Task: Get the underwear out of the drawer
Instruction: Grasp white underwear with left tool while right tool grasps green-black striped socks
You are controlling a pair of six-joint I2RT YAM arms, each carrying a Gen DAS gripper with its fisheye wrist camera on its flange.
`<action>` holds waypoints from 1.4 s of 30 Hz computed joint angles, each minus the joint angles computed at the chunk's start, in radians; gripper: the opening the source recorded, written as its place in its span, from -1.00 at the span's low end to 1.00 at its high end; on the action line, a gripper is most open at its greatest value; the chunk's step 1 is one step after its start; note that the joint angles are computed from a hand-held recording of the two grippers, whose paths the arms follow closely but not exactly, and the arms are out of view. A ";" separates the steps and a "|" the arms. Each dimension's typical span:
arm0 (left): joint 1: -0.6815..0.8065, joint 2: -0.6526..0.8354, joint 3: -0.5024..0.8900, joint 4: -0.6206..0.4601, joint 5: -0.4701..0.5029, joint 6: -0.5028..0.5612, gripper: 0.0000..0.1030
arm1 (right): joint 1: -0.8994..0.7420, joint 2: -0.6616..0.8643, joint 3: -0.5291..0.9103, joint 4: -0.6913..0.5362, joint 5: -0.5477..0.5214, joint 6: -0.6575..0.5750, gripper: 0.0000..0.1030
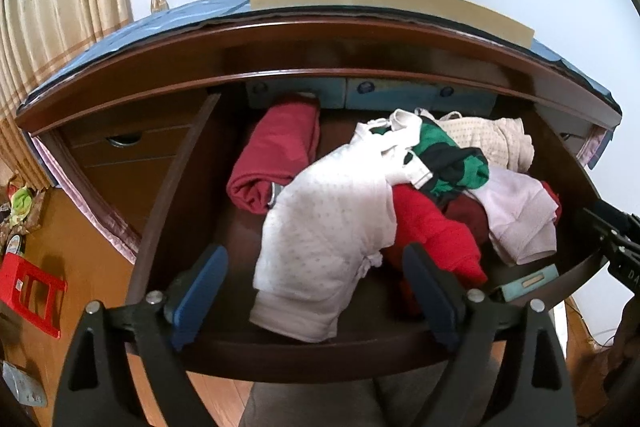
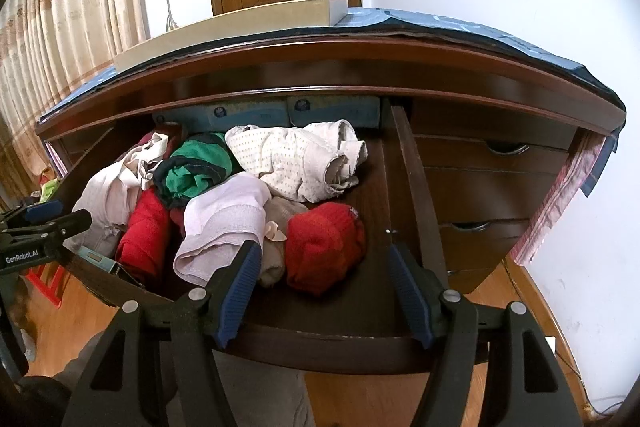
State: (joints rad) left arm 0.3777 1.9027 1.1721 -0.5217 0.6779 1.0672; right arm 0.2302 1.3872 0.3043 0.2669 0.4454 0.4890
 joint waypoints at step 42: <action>-0.262 0.342 0.569 -0.498 -0.324 0.113 0.14 | -0.095 0.193 0.381 -0.178 -0.358 0.001 0.34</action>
